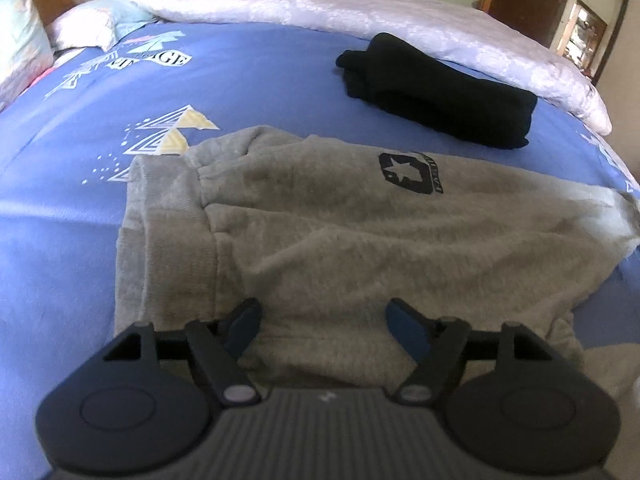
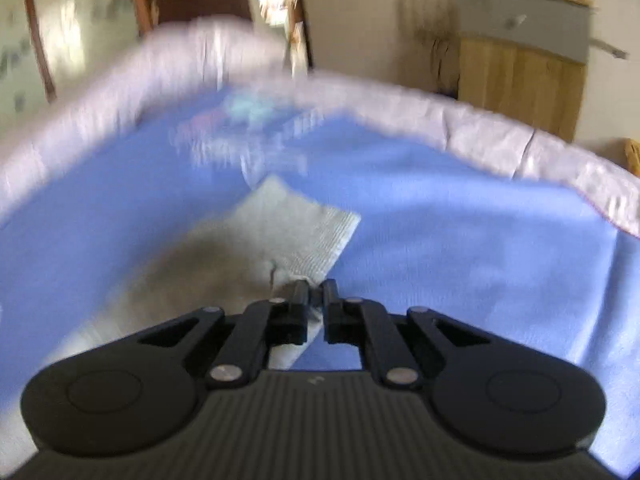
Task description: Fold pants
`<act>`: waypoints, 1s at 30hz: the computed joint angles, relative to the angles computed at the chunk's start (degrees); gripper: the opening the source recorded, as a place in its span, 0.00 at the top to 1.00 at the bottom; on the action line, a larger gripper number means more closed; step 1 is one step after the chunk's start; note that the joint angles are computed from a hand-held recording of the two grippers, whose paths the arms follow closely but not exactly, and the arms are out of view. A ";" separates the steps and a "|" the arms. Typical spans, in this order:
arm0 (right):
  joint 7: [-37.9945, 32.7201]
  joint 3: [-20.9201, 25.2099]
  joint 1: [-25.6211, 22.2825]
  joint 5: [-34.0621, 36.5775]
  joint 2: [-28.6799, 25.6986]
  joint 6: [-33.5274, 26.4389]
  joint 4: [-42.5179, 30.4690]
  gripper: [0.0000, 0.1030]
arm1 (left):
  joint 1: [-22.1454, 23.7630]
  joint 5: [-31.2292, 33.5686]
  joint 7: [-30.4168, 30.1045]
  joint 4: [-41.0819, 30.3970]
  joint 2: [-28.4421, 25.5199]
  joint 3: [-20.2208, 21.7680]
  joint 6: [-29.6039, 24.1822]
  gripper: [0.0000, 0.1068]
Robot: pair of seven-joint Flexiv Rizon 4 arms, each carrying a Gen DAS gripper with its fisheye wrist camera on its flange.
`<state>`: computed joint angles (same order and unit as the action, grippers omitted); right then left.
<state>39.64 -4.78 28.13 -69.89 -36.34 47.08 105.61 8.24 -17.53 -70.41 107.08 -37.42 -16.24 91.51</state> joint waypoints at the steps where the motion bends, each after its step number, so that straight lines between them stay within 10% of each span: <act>1: -2.48 0.34 0.53 0.60 0.31 -1.73 -0.12 0.86 | -0.29 0.15 -0.02 0.02 0.09 0.33 0.05 0.32; 6: 7.53 1.24 2.59 -3.81 6.88 -4.72 4.86 0.62 | 9.10 -1.38 0.96 4.66 2.33 -10.37 2.50 0.32; 15: 18.25 10.96 1.76 -20.39 18.15 -2.12 14.71 0.55 | 33.71 3.89 -8.46 18.78 10.43 -29.03 11.27 0.32; 23: 27.24 17.14 3.42 -21.99 22.34 2.01 22.43 0.54 | 53.60 11.40 -14.42 27.66 10.51 -43.96 5.71 0.29; 30: 31.69 17.11 5.31 -22.99 19.61 5.15 20.34 0.54 | 60.79 13.69 -20.04 28.61 1.47 -51.11 -0.24 0.24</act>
